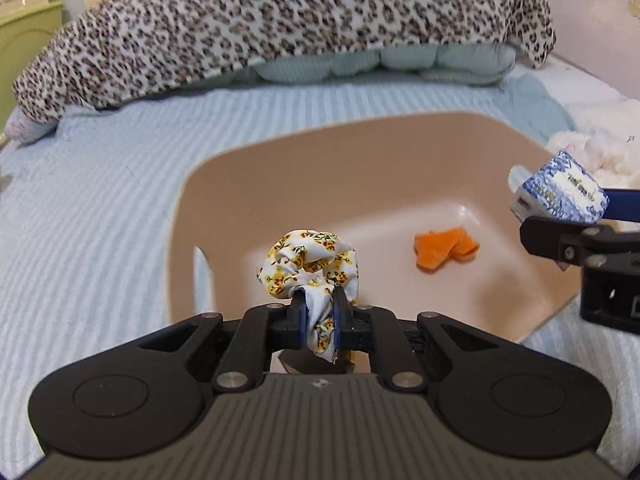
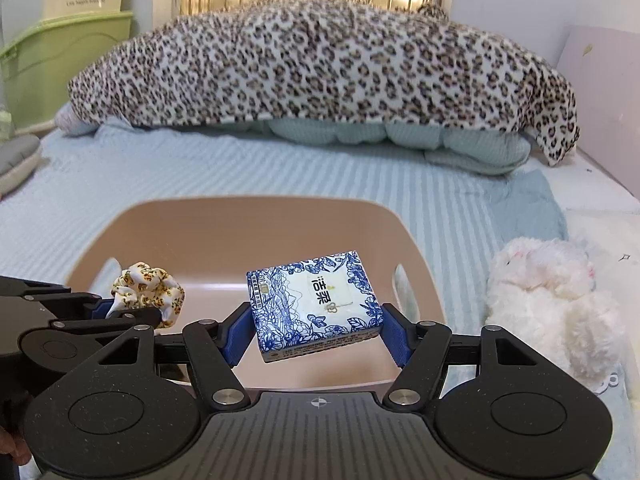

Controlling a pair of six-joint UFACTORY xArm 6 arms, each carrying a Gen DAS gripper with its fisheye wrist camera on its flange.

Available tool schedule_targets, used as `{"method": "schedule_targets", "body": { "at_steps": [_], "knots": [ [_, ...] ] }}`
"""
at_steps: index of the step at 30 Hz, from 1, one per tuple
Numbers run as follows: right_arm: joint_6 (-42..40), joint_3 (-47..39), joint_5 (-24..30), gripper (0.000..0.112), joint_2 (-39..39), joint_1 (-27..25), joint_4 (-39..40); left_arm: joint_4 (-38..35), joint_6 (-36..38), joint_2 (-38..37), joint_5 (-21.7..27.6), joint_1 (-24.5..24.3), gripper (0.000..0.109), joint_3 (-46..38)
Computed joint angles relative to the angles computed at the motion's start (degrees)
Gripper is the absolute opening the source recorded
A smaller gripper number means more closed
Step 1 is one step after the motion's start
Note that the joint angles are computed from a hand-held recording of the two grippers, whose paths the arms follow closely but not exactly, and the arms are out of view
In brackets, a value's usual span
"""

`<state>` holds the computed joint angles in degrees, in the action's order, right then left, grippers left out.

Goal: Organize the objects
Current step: 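Lift both items over the basket and release them inside, then grasp the white small box with the left tool while the right tool grasps the herb bag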

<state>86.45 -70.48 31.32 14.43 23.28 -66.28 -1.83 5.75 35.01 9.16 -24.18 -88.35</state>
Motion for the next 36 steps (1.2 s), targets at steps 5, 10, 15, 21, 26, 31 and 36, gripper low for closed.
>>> {"method": "schedule_targets", "body": {
  "at_steps": [5,10,15,21,26,31,36],
  "knots": [
    [-6.81,-2.24,-0.53,0.064,3.97,-0.97,6.74,2.77,-3.28,2.17,3.92,0.21,0.014,-3.44],
    [-8.49,-2.5,-1.56,0.065,5.29,-1.4,9.0,3.21,-3.61,2.62,5.46,0.29,0.016,-4.31],
    [-6.11,-1.01,-1.04,0.072,2.95,-0.93,6.34,-0.1,-1.77,-0.23,4.48,0.09,0.043,-1.8],
    [-1.74,2.89,-0.48,0.085,-2.86,-0.24,3.13,3.86,-6.21,-6.16,0.58,0.38,0.07,4.63],
    [-0.18,6.57,1.28,0.089,-7.86,1.14,2.2,3.54,-5.18,-11.39,-1.59,0.64,0.071,11.37],
    [-0.13,10.66,2.27,0.093,-11.97,2.5,3.38,2.78,-4.6,-15.78,-3.64,0.65,0.072,17.3],
    [-0.54,14.04,3.14,0.094,-14.44,3.99,5.9,-5.76,3.06,-19.92,-4.92,-0.36,0.073,23.38]
  ]
}}
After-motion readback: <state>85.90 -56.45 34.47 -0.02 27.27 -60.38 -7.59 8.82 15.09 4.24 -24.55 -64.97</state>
